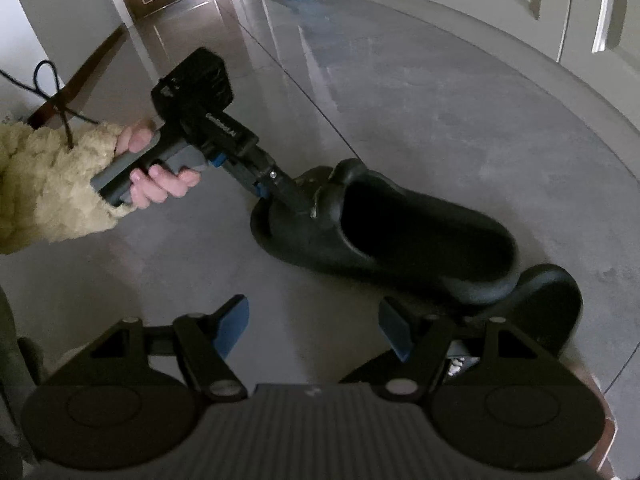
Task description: Organize scattered shoes
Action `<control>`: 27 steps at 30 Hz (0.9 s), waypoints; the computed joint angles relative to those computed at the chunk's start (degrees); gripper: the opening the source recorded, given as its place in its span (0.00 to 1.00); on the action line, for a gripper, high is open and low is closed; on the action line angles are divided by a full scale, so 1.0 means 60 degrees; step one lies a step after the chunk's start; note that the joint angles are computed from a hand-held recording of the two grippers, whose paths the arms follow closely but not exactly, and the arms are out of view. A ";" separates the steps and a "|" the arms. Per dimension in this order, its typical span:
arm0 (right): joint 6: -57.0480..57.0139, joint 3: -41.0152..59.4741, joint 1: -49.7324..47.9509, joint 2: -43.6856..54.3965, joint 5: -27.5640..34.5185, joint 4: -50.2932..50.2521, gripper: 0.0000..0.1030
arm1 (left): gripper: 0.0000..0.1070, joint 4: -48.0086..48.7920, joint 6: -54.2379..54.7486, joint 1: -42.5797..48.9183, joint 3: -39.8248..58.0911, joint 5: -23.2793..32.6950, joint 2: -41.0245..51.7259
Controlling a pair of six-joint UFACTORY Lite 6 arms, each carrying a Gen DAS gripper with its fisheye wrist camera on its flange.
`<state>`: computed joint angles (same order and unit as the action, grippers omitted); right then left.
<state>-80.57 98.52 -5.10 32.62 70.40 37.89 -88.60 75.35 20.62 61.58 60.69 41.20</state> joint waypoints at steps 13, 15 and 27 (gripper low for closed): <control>-0.0442 -0.0495 -0.0370 -0.0388 -0.0047 -0.0127 0.73 | 0.30 -0.8238 0.2304 -0.2486 -0.5247 -0.1338 -0.3850; -0.0503 -0.0444 -0.0488 -0.0416 0.0041 -0.0142 0.73 | 0.28 -1.0236 0.1809 -0.3950 -0.6226 -0.2532 -0.5292; -0.1519 -0.0679 -0.1084 -0.0821 0.0407 -0.0325 0.74 | 0.60 -0.9867 0.1353 -0.7391 -0.5208 -0.4500 -0.5699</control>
